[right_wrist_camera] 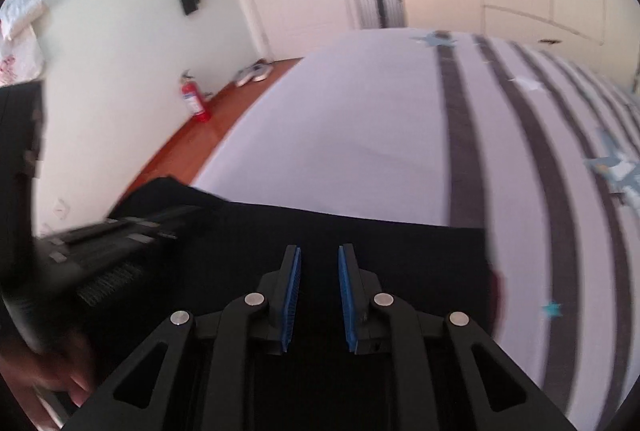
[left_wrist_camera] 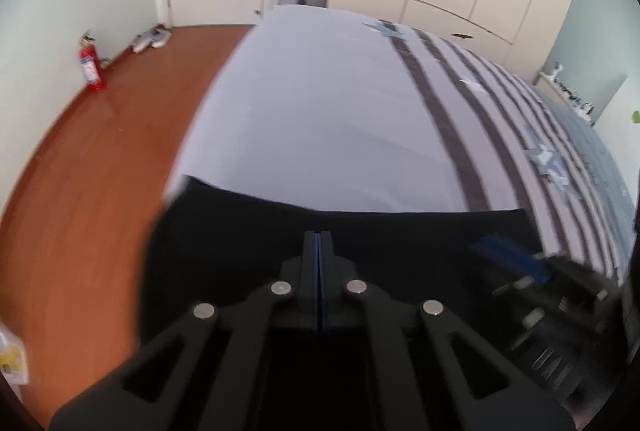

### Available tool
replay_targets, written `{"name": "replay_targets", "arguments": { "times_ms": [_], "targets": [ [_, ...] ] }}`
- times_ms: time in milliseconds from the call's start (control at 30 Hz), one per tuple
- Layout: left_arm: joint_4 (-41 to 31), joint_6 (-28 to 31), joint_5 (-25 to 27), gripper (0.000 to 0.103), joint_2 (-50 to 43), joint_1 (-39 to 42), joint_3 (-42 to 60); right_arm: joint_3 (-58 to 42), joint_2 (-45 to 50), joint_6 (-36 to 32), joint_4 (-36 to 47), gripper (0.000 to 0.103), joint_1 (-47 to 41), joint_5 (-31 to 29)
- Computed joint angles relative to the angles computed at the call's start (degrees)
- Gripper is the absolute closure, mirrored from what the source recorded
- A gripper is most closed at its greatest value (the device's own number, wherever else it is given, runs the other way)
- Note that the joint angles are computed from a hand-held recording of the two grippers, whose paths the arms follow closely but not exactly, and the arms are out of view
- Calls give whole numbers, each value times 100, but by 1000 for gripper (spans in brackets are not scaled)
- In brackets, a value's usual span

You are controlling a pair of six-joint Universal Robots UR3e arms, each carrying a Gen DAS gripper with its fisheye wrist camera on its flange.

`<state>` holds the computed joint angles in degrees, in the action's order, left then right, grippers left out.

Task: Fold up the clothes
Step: 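Carry the black bundle with both grippers onto the maroon stack, then lower the black bundle onto the maroon stack and open both grippers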

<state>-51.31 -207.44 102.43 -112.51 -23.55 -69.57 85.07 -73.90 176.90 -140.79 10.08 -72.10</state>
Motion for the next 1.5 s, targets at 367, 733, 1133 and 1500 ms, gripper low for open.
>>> {"name": "replay_targets", "arguments": {
  "times_ms": [367, 733, 1133, 1500],
  "targets": [
    [543, -119, 497, 101, 1651, 229, -1895, 715, -843, -493, 154, 98, -1162, 118],
    [1398, -658, 851, 101, 1290, -1689, -1888, 2346, -2918, -126, 14, 99, -426, 754],
    [1711, -715, 1137, 101, 2049, -1248, -3111, 3168, -2960, -273, -492, 103, -680, 469],
    [1992, -248, 766, 101, 2681, -467, -3909, 3688, -3478, -709, -366, 103, -1353, 593]
  ]
}}
